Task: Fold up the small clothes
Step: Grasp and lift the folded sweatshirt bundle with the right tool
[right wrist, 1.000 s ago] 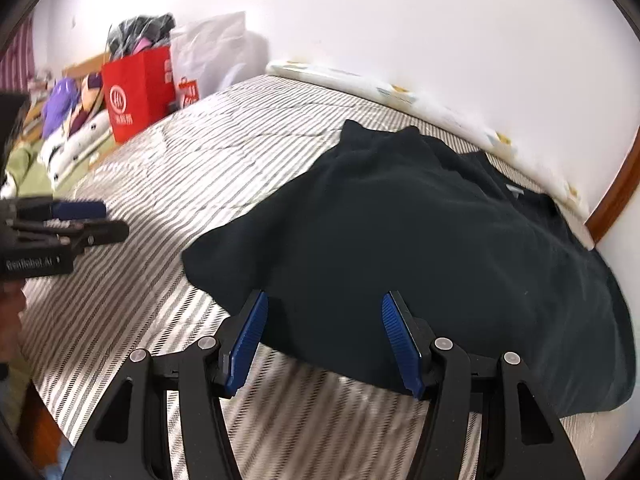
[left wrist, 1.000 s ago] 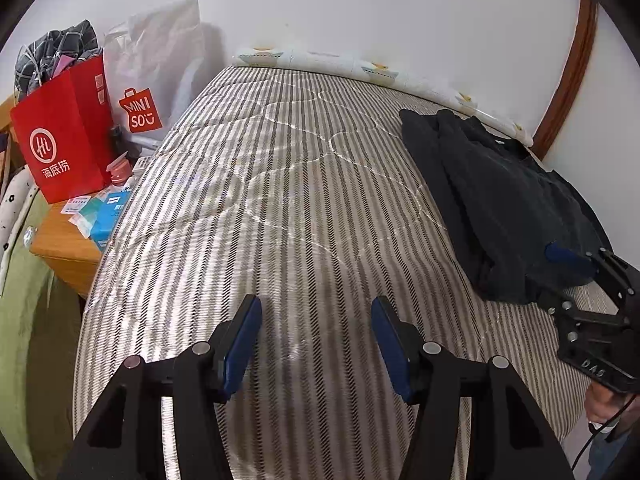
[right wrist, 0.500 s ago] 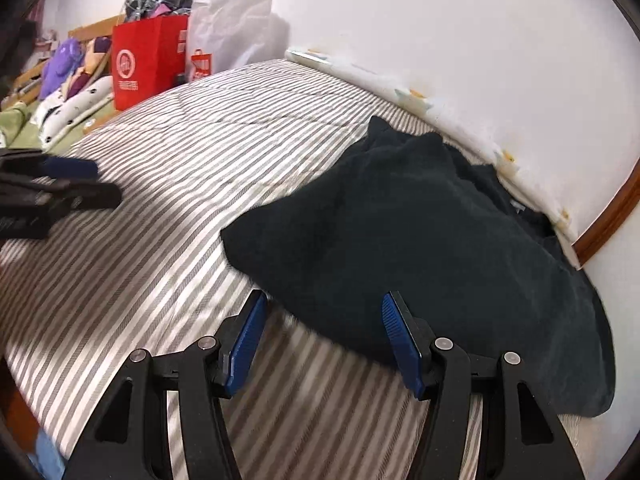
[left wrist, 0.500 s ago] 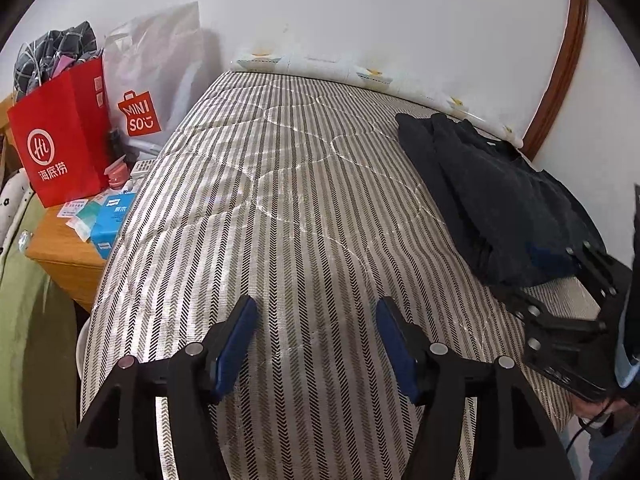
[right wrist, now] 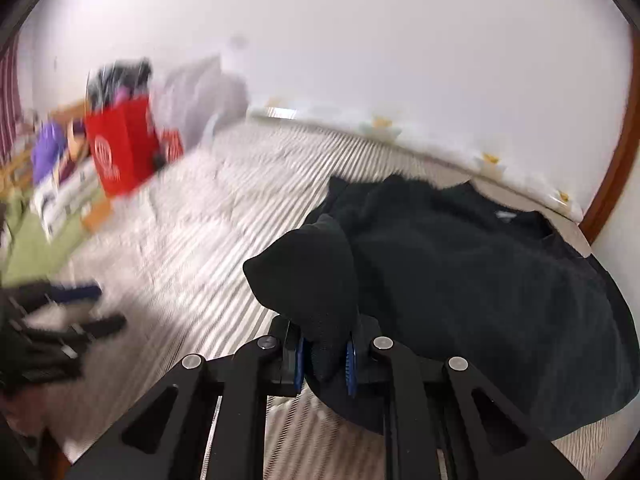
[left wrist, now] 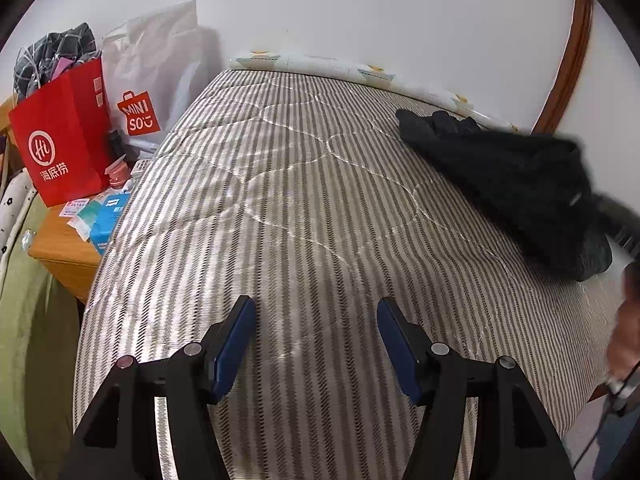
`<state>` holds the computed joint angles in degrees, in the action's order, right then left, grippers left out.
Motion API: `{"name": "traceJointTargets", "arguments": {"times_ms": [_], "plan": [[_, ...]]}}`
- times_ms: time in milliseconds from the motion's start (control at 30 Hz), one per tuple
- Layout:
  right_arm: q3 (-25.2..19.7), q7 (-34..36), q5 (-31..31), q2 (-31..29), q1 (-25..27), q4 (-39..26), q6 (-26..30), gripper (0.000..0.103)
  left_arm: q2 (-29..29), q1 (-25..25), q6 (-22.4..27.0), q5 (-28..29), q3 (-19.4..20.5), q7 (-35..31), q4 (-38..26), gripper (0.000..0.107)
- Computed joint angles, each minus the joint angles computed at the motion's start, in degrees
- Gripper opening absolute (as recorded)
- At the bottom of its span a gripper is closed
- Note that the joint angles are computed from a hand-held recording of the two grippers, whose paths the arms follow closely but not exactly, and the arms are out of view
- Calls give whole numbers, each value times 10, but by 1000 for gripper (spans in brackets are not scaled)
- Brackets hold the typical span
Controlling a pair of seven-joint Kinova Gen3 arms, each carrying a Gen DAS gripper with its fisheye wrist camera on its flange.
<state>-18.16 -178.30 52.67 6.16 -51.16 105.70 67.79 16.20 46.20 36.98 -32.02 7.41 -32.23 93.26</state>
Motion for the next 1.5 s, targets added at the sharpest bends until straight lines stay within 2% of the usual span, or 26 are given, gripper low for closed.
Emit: {"name": "traceJointTargets", "arguments": {"times_ms": [67, 267, 567, 733, 900, 1000, 1067, 1167, 1300, 1400, 1467, 1500], "plan": [[1, -13, 7, -31, 6, 12, -5, 14, 7, 1, 12, 6, 4, -5, -15, 61], [-12, -49, 14, -146, 70, 66, -41, 14, 33, 16, 37, 30, 10, -24, -65, 61], [5, -51, -34, -284, 155, 161, -96, 14, 73, 62, 33, 37, 4, -49, -142, 61], [44, -43, -80, -352, 194, 235, -136, 14, 117, 90, 48, 53, 6, -98, -213, 61], [118, 0, -144, -403, 210, 292, -184, 15, 164, 106, 67, 94, 12, -169, -292, 61], [151, 47, -168, -431, 206, 301, -202, 24, 191, 118, 76, 119, 12, -209, -337, 66], [135, 65, -170, -431, 227, 294, -195, 38, 205, 124, 76, 139, 13, -232, -357, 68], [153, 101, -170, -448, 232, 304, -225, 46, 229, 128, 83, 172, 18, -266, -387, 69], [203, 155, -186, -438, 235, 307, -262, 46, 265, 154, 111, 188, 4, -288, -443, 69], [217, 182, -192, -421, 252, 312, -289, 44, 294, 170, 135, 194, -11, -294, -494, 69], [212, 197, -194, -404, 271, 311, -294, 25, 317, 183, 149, 188, -29, -288, -534, 69], [221, 214, -200, -395, 269, 311, -297, 23, 325, 189, 158, 186, -36, -283, -552, 69]]}}
